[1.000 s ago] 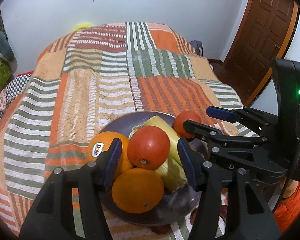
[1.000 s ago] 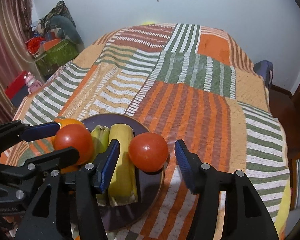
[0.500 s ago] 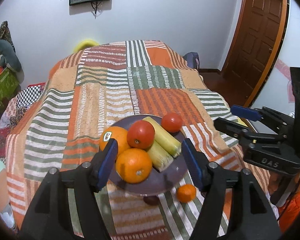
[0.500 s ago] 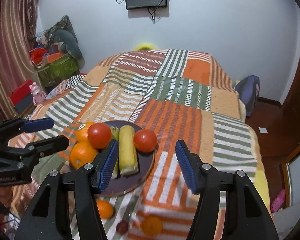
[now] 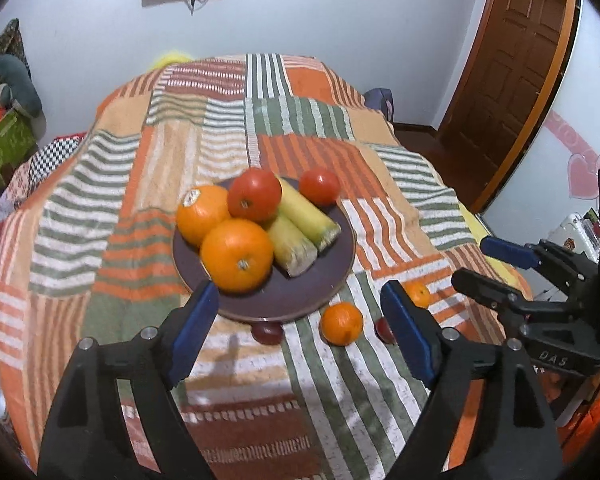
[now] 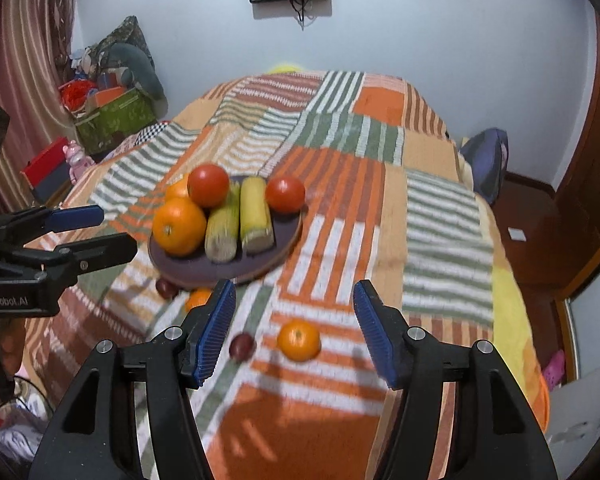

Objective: Organize fruits
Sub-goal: 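Open both tools and withdraw them from the plate, then grasp a small mandarin with the right tool while the left tool grasps another mandarin, then place the mandarin on the plate rim with the right tool while the left tool places its mandarin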

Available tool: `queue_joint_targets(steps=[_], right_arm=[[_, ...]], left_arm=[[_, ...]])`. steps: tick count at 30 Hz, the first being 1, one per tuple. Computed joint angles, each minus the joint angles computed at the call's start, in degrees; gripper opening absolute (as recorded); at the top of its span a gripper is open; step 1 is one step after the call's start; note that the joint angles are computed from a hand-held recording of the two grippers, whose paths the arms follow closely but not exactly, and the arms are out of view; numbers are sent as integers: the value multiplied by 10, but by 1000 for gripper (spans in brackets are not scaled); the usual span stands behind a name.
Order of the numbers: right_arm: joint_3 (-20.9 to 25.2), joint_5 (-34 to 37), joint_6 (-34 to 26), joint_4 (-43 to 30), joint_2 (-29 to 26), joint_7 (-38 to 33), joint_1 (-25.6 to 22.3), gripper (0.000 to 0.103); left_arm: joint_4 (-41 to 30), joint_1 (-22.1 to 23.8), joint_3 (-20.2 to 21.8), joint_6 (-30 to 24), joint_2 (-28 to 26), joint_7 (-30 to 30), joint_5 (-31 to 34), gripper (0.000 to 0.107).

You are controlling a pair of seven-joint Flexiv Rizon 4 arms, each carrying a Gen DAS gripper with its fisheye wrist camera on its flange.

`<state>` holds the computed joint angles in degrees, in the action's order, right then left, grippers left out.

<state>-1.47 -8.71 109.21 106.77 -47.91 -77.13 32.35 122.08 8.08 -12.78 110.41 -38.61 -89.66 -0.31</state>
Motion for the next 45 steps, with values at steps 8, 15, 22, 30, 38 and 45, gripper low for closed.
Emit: queue_joint_targets(steps=[8, 15, 22, 30, 38, 45], right_arm=[[40, -20, -14, -1, -19, 14, -41, 58], [73, -45, -21, -9, -39, 29, -74, 58], [107, -80, -35, -27, -58, 35, -110, 56], [146, -113, -59, -43, -75, 33, -146, 33], [140, -112, -45, -38, -70, 35, -140, 31], [122, -107, -27, -39, -60, 36, -124, 31]], left_arm=[[-14, -9, -8, -30, -27, 6, -4, 83], [-40, -34, 2, -67, -52, 31, -30, 83], [-67, -54, 10, -89, -71, 55, -50, 66], [-83, -59, 8, -107, -82, 72, -67, 46], [-85, -55, 5, -118, -81, 81, -78, 37], [-58, -40, -4, -83, -58, 80, -69, 37]])
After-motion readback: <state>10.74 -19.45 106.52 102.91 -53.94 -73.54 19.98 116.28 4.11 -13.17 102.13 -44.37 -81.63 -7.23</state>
